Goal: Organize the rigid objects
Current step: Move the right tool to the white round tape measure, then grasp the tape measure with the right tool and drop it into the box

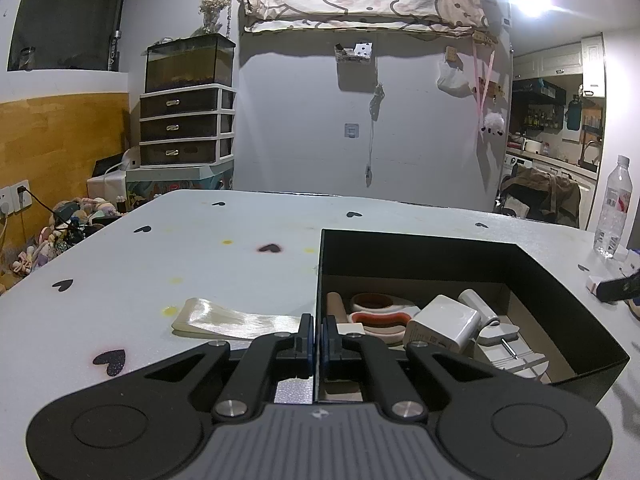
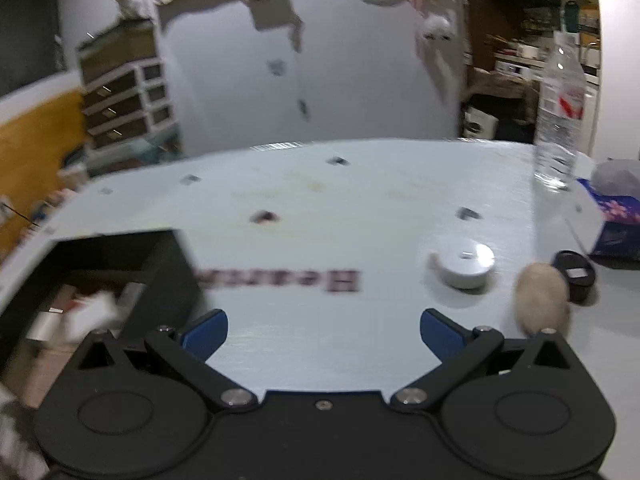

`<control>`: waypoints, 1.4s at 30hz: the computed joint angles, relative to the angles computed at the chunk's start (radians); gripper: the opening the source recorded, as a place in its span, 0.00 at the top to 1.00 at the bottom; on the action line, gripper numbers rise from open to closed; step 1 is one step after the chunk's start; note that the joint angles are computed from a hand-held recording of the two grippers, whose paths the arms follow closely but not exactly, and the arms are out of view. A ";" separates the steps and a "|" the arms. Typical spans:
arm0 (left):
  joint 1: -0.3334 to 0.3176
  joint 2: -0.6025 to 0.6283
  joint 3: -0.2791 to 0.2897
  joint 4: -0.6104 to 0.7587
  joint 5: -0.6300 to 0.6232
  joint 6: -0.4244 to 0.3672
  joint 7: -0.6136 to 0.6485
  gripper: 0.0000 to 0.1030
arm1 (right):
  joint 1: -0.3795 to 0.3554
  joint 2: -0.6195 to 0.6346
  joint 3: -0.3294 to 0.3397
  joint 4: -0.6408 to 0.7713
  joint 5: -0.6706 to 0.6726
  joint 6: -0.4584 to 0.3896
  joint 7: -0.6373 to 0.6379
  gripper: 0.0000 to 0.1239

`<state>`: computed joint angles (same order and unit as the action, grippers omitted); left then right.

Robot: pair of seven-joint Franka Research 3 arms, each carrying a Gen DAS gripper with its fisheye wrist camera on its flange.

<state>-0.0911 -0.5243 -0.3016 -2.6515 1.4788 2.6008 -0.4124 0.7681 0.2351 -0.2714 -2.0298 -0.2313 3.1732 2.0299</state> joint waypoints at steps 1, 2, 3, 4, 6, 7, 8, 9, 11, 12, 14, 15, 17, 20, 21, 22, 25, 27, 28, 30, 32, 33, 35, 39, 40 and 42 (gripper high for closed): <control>-0.001 -0.002 0.001 -0.001 -0.002 -0.001 0.003 0.96 | -0.039 0.016 0.033 0.020 0.023 -0.019 -0.031 0.17; -0.001 -0.001 0.000 -0.001 -0.001 0.000 0.001 0.96 | -0.097 0.032 0.090 0.041 0.053 -0.040 -0.069 0.17; -0.001 0.000 0.000 0.000 -0.001 0.000 -0.001 0.96 | -0.138 0.048 0.128 0.066 0.082 -0.074 -0.098 0.17; -0.001 -0.002 0.001 -0.001 -0.002 0.000 0.002 0.96 | -0.163 0.065 0.151 0.096 0.104 -0.117 -0.113 0.17; -0.001 0.000 0.000 0.000 -0.001 0.000 0.000 0.96 | -0.204 0.089 0.185 0.128 0.129 -0.155 -0.139 0.18; -0.001 -0.001 0.002 -0.001 -0.003 0.000 0.004 0.96 | -0.190 0.103 0.165 0.144 0.110 -0.162 -0.123 0.19; -0.001 -0.001 0.001 -0.001 -0.004 -0.001 0.004 0.96 | -0.155 0.114 0.119 0.154 0.069 -0.161 -0.084 0.21; -0.001 -0.002 0.001 -0.002 -0.006 -0.001 0.008 0.96 | -0.132 0.125 0.088 0.170 0.039 -0.175 -0.052 0.22; -0.001 -0.003 0.001 -0.003 -0.008 -0.002 0.012 0.96 | -0.123 0.142 0.070 0.195 0.009 -0.183 -0.012 0.23; -0.001 -0.002 -0.001 -0.002 -0.009 -0.004 0.011 0.96 | -0.115 0.151 0.056 0.208 -0.010 -0.191 0.011 0.23; 0.000 -0.004 0.002 -0.004 -0.009 -0.001 0.011 0.96 | -0.084 0.176 0.008 0.241 -0.067 -0.207 0.078 0.25; -0.001 -0.002 0.000 -0.002 -0.010 -0.002 0.011 0.96 | -0.083 0.187 0.000 0.255 -0.085 -0.209 0.099 0.25; 0.000 0.001 0.000 0.001 -0.012 -0.002 0.016 0.96 | -0.093 0.205 0.001 0.283 -0.103 -0.217 0.124 0.27; 0.002 0.007 0.001 0.007 -0.018 -0.003 0.026 0.96 | -0.112 0.224 0.011 0.311 -0.117 -0.217 0.137 0.31; 0.003 0.008 0.001 0.008 -0.019 -0.003 0.027 0.96 | -0.113 0.228 0.010 0.315 -0.124 -0.214 0.142 0.32; 0.003 0.008 0.000 0.009 -0.018 -0.003 0.025 0.96 | -0.117 0.231 0.013 0.319 -0.127 -0.210 0.142 0.33; 0.004 0.010 0.001 0.010 -0.022 -0.003 0.031 0.96 | -0.127 0.236 0.019 0.321 -0.129 -0.190 0.131 0.41; 0.006 0.015 0.001 0.014 -0.024 -0.006 0.035 0.96 | -0.126 0.238 0.017 0.322 -0.126 -0.179 0.126 0.47; 0.007 0.020 -0.001 0.017 -0.023 -0.008 0.034 0.96 | -0.125 0.240 0.015 0.324 -0.123 -0.175 0.122 0.49; 0.007 0.021 0.002 0.017 -0.023 -0.008 0.036 0.96 | -0.120 0.241 0.009 0.321 -0.119 -0.160 0.116 0.59; 0.007 0.022 0.001 0.018 -0.023 -0.009 0.036 0.96 | -0.119 0.243 0.007 0.321 -0.109 -0.154 0.102 0.60; 0.007 0.021 0.001 0.018 -0.024 -0.009 0.037 0.96 | -0.117 0.243 0.005 0.320 -0.105 -0.152 0.096 0.60; 0.006 0.027 -0.001 0.022 -0.027 -0.014 0.039 0.96 | -0.118 0.243 0.006 0.317 -0.092 -0.145 0.083 0.60; 0.004 0.031 0.003 0.025 -0.039 -0.015 0.050 0.96 | -0.138 0.232 0.035 0.312 -0.053 -0.154 0.033 0.60; 0.004 0.031 0.003 0.027 -0.042 -0.014 0.053 0.96 | -0.148 0.225 0.050 0.305 -0.043 -0.153 0.014 0.60; 0.005 0.031 0.004 0.030 -0.047 -0.012 0.060 0.97 | -0.162 0.202 0.074 0.282 -0.029 -0.137 -0.026 0.60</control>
<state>-0.0859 -0.4928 -0.2978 -2.6216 1.4314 2.5885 -0.3528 0.6061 0.4372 -0.1973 -1.7480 -0.2599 3.0357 2.0039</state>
